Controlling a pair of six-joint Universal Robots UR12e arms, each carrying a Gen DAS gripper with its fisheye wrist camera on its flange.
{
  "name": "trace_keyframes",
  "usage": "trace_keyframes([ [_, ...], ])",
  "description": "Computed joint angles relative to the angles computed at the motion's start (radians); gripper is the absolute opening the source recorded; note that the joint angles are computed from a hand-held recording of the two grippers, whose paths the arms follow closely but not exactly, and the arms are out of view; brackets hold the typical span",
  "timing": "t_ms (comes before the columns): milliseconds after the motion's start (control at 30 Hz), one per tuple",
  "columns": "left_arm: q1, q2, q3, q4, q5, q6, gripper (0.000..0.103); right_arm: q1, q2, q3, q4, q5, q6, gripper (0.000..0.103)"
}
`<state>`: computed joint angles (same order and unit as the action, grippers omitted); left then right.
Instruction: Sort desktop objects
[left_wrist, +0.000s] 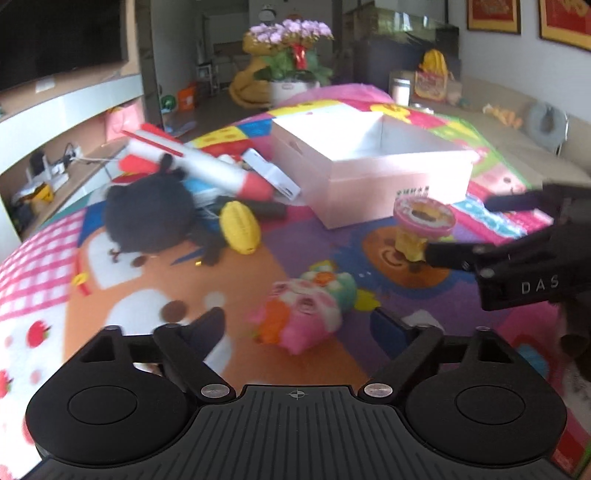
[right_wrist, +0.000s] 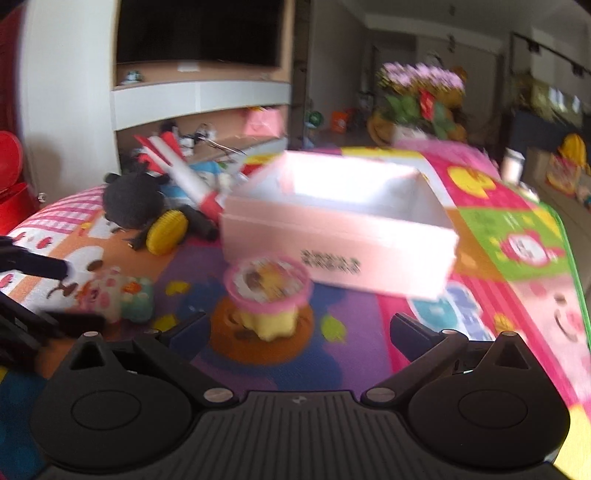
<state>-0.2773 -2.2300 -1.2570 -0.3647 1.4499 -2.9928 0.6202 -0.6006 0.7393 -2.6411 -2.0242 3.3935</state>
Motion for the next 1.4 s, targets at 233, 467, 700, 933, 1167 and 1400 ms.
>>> trace_keyframes([
  [233, -0.006, -0.013, 0.02, -0.008, 0.014, -0.018, 0.058, -0.009, 0.066, -0.136, 0.095, 0.037, -0.036, 0.061],
  [467, -0.018, 0.028, -0.041, 0.073, 0.04, 0.042, 0.056, 0.001, -0.003, -0.018, 0.024, 0.025, -0.023, 0.056],
  [700, -0.03, 0.076, -0.102, 0.149, 0.0, 0.094, 0.056, 0.028, -0.097, 0.154, -0.107, -0.103, -0.073, 0.056],
  [933, -0.044, 0.043, -0.023, 0.268, -0.032, 0.068, 0.056, 0.046, -0.107, 0.185, -0.289, -0.256, -0.147, 0.056],
  [1167, -0.022, -0.152, 0.374, 0.156, -0.122, -0.164, 0.082, 0.005, 0.123, -0.23, -0.377, -0.314, -0.328, 0.063],
  [1400, -0.005, -0.115, 0.28, 0.166, 0.077, -0.164, 0.097, -0.022, 0.171, -0.316, -0.288, -0.302, -0.264, 0.089],
])
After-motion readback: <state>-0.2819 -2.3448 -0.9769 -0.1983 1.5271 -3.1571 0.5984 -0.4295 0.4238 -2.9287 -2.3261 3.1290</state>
